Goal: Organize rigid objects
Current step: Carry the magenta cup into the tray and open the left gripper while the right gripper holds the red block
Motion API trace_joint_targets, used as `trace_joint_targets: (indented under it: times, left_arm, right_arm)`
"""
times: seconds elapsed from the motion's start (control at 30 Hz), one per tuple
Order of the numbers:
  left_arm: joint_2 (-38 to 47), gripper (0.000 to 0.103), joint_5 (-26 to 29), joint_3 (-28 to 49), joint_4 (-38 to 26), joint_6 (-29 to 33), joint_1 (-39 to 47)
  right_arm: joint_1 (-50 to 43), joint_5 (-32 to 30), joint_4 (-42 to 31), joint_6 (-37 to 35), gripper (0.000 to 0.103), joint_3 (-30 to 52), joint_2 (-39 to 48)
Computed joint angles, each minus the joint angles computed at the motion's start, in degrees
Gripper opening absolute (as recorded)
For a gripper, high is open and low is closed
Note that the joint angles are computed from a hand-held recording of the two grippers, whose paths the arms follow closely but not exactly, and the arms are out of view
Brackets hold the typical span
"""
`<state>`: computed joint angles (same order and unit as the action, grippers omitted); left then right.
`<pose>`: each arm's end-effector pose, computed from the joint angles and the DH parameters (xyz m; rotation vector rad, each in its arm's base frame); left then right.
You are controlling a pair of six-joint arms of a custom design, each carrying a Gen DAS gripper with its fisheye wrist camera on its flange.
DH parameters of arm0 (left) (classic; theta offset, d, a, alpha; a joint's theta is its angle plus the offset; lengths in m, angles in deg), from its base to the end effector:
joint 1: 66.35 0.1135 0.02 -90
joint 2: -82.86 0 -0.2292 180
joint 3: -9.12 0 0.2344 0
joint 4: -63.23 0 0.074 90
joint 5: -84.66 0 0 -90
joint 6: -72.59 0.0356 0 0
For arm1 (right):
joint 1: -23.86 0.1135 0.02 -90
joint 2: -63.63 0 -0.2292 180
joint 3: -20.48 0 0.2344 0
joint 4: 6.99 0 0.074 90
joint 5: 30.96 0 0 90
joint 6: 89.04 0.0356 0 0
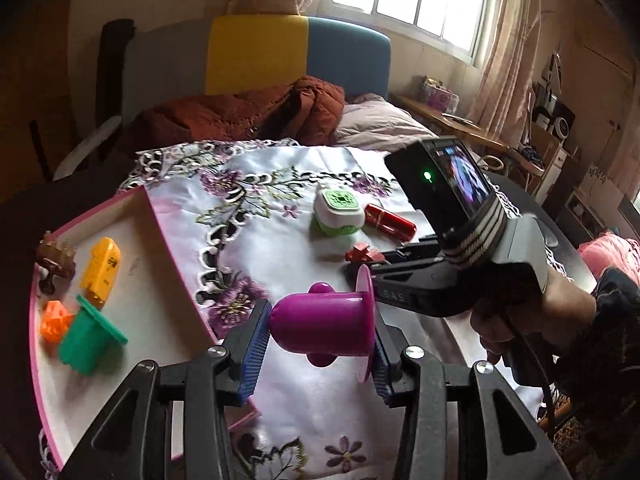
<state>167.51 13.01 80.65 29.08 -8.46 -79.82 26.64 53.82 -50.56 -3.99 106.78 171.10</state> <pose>0.2892 -0.0808 0.2093 0.6095 2.3028 -0.4204 0.3535 0.0204 0.1485 -0.2093 2.6891 0.1115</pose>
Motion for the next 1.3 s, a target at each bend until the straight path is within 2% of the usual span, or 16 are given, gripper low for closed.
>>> trace_joint_targets:
  times: [0.3,0.57,0.87,1.1,1.3]
  left_arm:
    - [-2.15,0.045,2.42,0.51,-2.52,0.30,6.30]
    - [1.43,0.045,6.44,4.61,-5.57,0.60,16.36]
    - [16.72,0.045,9.30,22.23,-10.65,-5.78,27.58]
    - [28.21,0.045,8.70,36.42,-15.55,-7.18,27.16]
    - [40.31,0.045,7.03,52.21,-22.27,-9.66,25.36]
  right_arm:
    - [1.07,2.36,2.95,-1.36,0.016,-2.24,-1.08]
    - [1.39,3.24,3.23,-1.29,0.016,-2.41,-1.24]
    - [2.20,4.88,2.53,-1.94,0.016,-1.66,-0.86]
    - [2.35,5.01,2.55,-1.92,0.016,-1.43,-0.67]
    - [2.32,4.83,2.73,-1.96,0.016,-1.47,-0.57]
